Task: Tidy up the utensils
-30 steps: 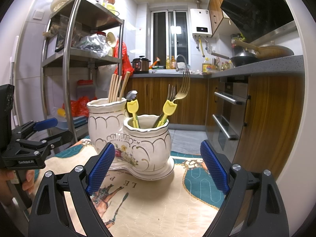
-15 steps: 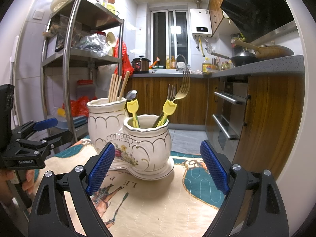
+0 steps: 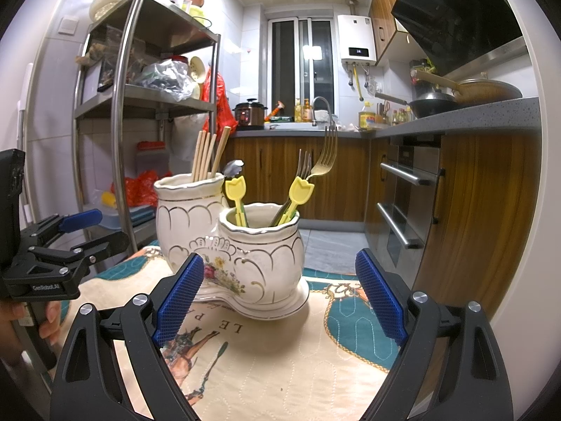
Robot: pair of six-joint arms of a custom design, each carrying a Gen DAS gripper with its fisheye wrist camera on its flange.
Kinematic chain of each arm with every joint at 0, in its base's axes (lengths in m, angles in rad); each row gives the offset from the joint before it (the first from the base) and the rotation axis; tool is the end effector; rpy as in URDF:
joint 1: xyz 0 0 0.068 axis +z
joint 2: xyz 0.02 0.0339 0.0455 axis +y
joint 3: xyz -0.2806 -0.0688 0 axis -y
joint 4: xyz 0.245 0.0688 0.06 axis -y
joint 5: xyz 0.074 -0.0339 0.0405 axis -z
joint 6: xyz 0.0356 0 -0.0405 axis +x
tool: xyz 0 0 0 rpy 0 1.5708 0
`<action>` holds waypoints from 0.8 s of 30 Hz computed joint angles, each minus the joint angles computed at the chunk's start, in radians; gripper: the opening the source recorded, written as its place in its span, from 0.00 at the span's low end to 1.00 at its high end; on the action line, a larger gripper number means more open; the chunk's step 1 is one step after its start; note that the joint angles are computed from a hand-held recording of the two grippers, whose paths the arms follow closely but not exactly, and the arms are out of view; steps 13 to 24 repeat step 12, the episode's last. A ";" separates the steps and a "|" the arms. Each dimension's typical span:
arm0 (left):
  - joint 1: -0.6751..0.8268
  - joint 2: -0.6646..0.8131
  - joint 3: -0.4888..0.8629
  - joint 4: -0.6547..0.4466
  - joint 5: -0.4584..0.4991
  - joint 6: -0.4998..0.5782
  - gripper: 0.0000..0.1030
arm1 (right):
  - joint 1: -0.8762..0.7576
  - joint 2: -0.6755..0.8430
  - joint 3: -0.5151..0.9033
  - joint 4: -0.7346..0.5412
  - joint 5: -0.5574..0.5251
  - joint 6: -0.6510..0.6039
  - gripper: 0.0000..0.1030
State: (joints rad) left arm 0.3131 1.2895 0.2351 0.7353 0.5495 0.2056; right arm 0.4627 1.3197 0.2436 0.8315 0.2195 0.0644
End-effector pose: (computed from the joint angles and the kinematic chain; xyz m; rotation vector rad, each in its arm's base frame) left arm 0.2096 0.0483 0.1669 0.2706 1.8246 -0.1574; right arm 0.2047 0.0935 0.1718 -0.2049 1.8013 0.1754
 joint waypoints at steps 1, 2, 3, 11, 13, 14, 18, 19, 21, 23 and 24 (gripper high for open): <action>0.001 0.000 -0.001 0.001 0.001 -0.001 0.94 | 0.000 0.000 0.000 0.000 0.000 0.000 0.86; 0.000 0.001 0.000 0.002 0.001 -0.001 0.94 | 0.000 0.000 0.000 0.000 0.000 0.000 0.86; 0.000 0.002 -0.001 0.005 0.001 -0.001 0.94 | 0.000 0.000 0.000 0.000 0.000 0.000 0.86; 0.002 0.005 -0.003 0.007 0.001 0.000 0.94 | 0.000 0.001 0.001 -0.001 0.000 0.000 0.86; 0.001 0.004 -0.003 0.006 0.000 -0.001 0.94 | 0.000 0.001 0.001 -0.001 0.000 0.000 0.86; 0.001 0.004 -0.003 0.006 0.000 -0.001 0.94 | 0.000 0.001 0.001 -0.001 0.000 0.000 0.86; 0.001 0.004 -0.003 0.006 0.000 -0.001 0.94 | 0.000 0.001 0.001 -0.001 0.000 0.000 0.86; 0.001 0.004 -0.003 0.006 0.000 -0.001 0.94 | 0.000 0.001 0.001 -0.001 0.000 0.000 0.86; 0.001 0.004 -0.003 0.006 0.000 -0.001 0.94 | 0.000 0.001 0.001 -0.001 0.000 0.000 0.86; 0.001 0.004 -0.003 0.006 0.000 -0.001 0.94 | 0.000 0.001 0.001 -0.001 0.000 0.000 0.86; 0.001 0.004 -0.003 0.006 0.000 -0.001 0.94 | 0.000 0.001 0.001 -0.001 0.000 0.000 0.86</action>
